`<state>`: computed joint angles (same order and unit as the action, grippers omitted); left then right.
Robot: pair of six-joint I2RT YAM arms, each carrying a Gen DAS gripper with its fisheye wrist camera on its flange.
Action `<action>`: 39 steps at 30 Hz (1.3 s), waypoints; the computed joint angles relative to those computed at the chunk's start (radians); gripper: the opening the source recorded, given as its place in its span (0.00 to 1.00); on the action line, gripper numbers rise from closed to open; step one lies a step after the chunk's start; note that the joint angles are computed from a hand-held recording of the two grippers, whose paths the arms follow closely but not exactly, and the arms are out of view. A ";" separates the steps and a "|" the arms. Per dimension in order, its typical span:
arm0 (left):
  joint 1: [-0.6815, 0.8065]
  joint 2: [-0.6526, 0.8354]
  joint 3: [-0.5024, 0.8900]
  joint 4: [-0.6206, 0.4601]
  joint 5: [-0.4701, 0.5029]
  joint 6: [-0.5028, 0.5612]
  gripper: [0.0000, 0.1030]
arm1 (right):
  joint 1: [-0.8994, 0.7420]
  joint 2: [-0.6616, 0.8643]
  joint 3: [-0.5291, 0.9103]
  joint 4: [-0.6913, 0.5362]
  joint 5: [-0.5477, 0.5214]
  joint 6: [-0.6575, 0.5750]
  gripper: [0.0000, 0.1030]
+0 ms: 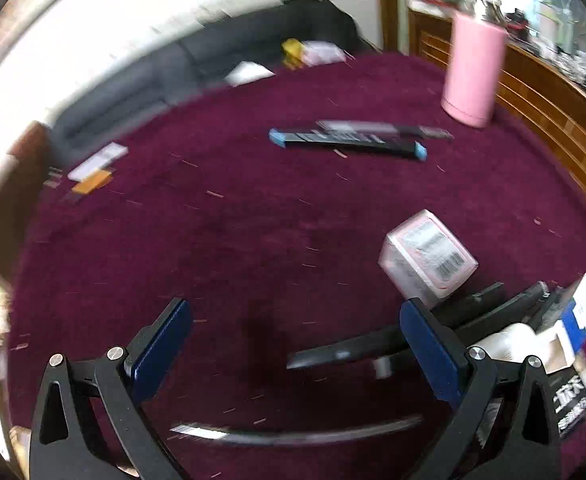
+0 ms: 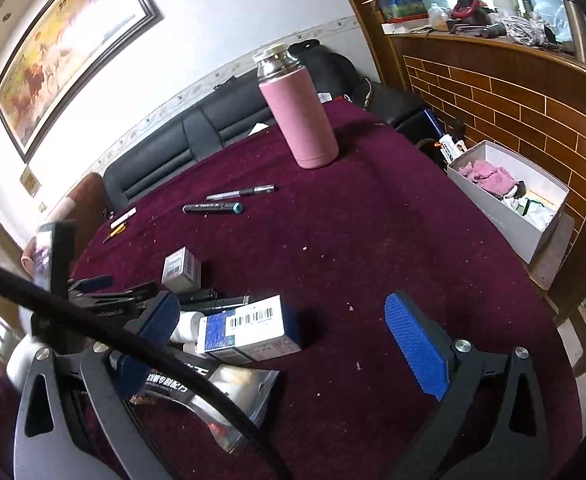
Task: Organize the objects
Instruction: 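Grasp a black marker with the left gripper while the right gripper grasps the silver pen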
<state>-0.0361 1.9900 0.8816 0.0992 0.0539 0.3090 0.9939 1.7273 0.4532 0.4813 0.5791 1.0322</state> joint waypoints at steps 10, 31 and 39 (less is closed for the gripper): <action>-0.088 -0.042 -0.107 -0.141 0.072 0.088 0.98 | -0.010 0.046 0.030 -0.012 -0.034 -0.007 1.00; -0.080 -0.146 -0.183 -0.015 0.102 -0.032 0.48 | -0.041 0.091 0.008 0.058 -0.106 0.035 1.00; -0.217 -0.040 -0.139 0.045 -0.044 0.000 0.27 | -0.051 0.096 0.004 0.071 -0.129 0.042 1.00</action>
<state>-0.2532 1.9500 0.7425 0.1442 0.0101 0.3089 0.9427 1.8231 0.4569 0.5519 0.4500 1.0739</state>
